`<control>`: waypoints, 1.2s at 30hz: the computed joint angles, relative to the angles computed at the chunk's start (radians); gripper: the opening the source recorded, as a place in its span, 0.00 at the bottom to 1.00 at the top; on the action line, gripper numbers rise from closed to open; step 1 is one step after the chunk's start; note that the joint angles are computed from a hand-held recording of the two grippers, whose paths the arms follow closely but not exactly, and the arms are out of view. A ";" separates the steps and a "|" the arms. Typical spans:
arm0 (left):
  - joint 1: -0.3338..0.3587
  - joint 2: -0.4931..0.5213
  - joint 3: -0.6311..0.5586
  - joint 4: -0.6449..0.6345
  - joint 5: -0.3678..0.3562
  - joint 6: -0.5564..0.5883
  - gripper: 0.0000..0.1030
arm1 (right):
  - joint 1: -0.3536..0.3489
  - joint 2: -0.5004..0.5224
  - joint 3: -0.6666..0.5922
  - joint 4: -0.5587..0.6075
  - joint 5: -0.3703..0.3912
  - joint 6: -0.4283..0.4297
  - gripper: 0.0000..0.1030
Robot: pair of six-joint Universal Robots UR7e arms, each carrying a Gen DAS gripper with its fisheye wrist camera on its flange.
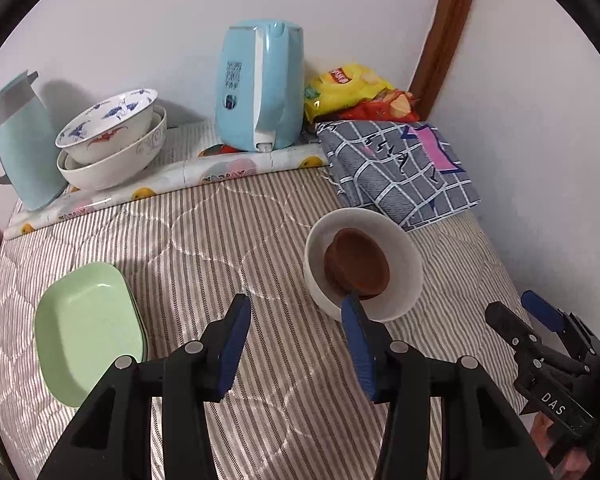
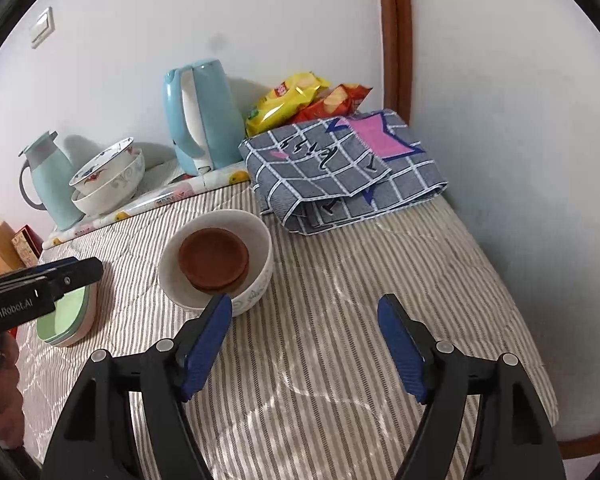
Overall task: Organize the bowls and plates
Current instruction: 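Withdraw both open grippers from the white bowl, then move both grippers to the rim of the white bowl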
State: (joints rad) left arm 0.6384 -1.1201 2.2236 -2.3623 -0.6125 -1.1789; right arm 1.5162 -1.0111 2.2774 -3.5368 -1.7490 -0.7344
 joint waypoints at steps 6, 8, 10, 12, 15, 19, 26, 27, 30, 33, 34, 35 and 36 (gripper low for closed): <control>0.049 0.029 -0.020 -0.046 -0.009 0.031 0.44 | 0.022 0.052 -0.064 0.039 -0.043 0.006 0.72; 0.068 0.044 -0.030 -0.072 -0.014 0.054 0.44 | 0.026 0.070 -0.083 0.042 -0.049 0.010 0.72; 0.083 0.058 -0.041 -0.087 -0.017 0.067 0.44 | 0.027 0.081 -0.101 0.065 -0.046 0.018 0.72; 0.102 0.075 -0.055 -0.104 -0.023 0.088 0.44 | 0.028 0.094 -0.121 0.089 -0.042 0.030 0.72; 0.124 0.094 -0.074 -0.122 -0.025 0.117 0.44 | 0.031 0.117 -0.148 0.112 -0.035 0.038 0.72; 0.157 0.114 -0.100 -0.127 -0.048 0.148 0.44 | 0.038 0.154 -0.186 0.130 -0.045 0.048 0.63; 0.191 0.155 -0.135 -0.148 -0.068 0.199 0.39 | 0.043 0.214 -0.253 0.180 -0.085 0.076 0.48; 0.195 0.159 -0.138 -0.147 -0.068 0.203 0.37 | 0.042 0.218 -0.260 0.190 -0.087 0.080 0.48; 0.206 0.171 -0.149 -0.144 -0.072 0.207 0.32 | 0.044 0.233 -0.274 0.188 -0.101 0.077 0.48; 0.215 0.180 -0.157 -0.140 -0.074 0.198 0.22 | 0.048 0.250 -0.290 0.182 -0.127 0.068 0.48; 0.219 0.184 -0.158 -0.155 -0.082 0.210 0.21 | 0.048 0.254 -0.295 0.186 -0.132 0.070 0.48; 0.221 0.186 -0.160 -0.159 -0.085 0.215 0.19 | 0.046 0.254 -0.299 0.199 -0.131 0.075 0.48; 0.221 0.189 -0.161 -0.163 -0.087 0.220 0.18 | 0.046 0.254 -0.304 0.211 -0.131 0.078 0.48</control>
